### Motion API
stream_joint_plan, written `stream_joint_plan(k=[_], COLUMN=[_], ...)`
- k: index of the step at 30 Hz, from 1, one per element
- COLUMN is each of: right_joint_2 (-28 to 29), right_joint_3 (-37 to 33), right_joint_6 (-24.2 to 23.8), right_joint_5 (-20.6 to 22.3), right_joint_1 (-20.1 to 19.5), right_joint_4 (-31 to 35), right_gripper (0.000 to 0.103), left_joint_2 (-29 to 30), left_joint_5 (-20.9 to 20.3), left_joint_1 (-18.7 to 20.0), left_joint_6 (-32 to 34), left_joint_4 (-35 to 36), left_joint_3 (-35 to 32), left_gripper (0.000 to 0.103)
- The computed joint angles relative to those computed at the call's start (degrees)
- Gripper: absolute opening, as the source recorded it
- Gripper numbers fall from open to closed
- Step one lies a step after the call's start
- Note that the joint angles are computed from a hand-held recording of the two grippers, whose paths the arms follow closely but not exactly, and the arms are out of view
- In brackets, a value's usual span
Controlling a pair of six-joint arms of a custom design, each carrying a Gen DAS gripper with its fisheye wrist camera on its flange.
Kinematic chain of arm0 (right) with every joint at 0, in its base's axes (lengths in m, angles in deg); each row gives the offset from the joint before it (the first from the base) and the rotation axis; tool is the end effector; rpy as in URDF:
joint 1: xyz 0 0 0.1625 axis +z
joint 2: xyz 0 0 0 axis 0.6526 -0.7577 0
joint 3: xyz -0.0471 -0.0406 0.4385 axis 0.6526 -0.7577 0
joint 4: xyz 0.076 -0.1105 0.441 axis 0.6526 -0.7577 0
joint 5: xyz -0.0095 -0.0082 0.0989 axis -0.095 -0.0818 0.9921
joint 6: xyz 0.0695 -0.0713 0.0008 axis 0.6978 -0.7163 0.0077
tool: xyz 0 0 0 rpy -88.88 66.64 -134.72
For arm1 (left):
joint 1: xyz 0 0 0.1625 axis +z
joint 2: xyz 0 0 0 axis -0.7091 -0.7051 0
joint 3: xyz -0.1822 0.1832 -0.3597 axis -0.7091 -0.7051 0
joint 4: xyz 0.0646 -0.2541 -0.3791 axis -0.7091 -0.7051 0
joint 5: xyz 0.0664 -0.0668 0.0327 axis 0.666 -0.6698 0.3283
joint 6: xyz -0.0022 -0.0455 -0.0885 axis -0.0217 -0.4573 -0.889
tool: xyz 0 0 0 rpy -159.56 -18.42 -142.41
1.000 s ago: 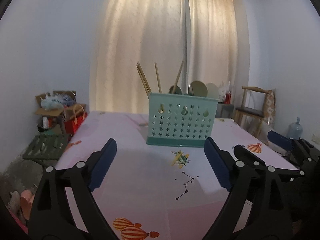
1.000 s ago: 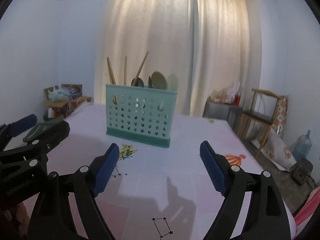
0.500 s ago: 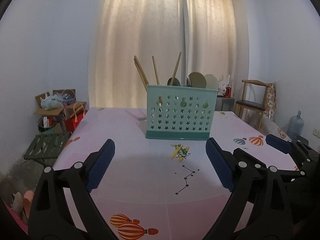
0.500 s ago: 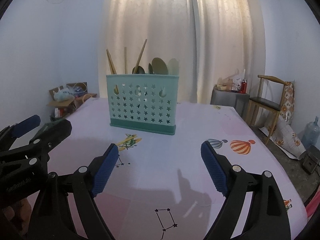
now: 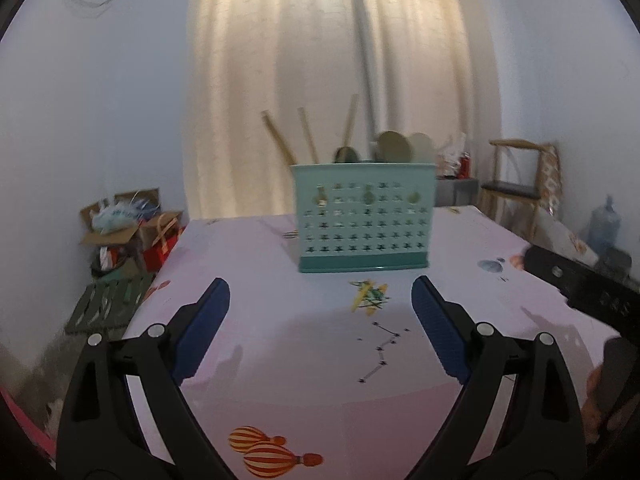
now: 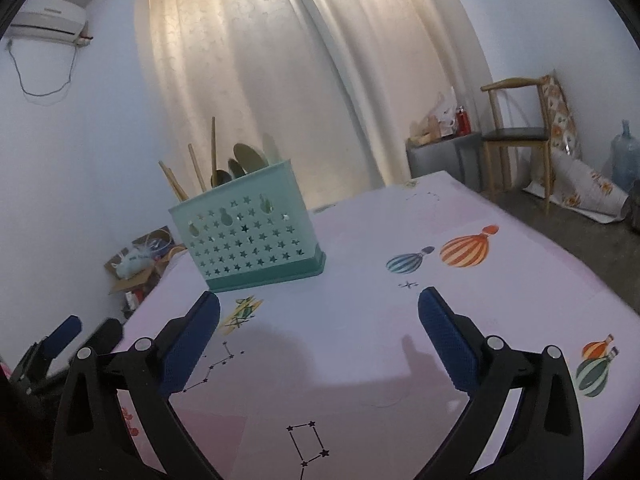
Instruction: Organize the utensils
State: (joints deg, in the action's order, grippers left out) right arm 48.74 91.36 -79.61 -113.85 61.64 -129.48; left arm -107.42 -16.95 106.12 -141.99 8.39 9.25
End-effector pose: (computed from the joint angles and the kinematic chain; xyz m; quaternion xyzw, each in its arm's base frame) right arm 0.2598 -0.7230 0.1236 0.1231 -0.7927 0.5688 0.1814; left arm -0.1787 -0.7191 0.2266 0.2796 0.7449 -0.5255 0.3015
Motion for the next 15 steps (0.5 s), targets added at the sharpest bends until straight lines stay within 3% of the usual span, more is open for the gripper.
stream_joint_plan(k=[5,11,15], right_joint_2=[0.3,1.5,1.5], right_joint_3=[0.1,-0.4,-0.2], right_joint_6=[-1.6,-8.5,-8.9], right_joint_5=[0.3,1.6,1.6], right_joint_1=[0.3,1.5,1.7], right_joint_4=[-0.7,-2.3,-3.2], right_gripper=[0.097,0.097,0.097], left_joint_2=[-1.2,-1.6,-1.9], left_joint_5=[2.8,2.0,2.3], left_joint_1=[-0.4,-0.4,-0.3], left_joint_6=[3.7,2.2,1.8], left_joint_4=[-2.2,-2.8,-3.0], left_joint_3=[2.8,2.9,3.2], left_gripper=[0.089,0.092,0.094])
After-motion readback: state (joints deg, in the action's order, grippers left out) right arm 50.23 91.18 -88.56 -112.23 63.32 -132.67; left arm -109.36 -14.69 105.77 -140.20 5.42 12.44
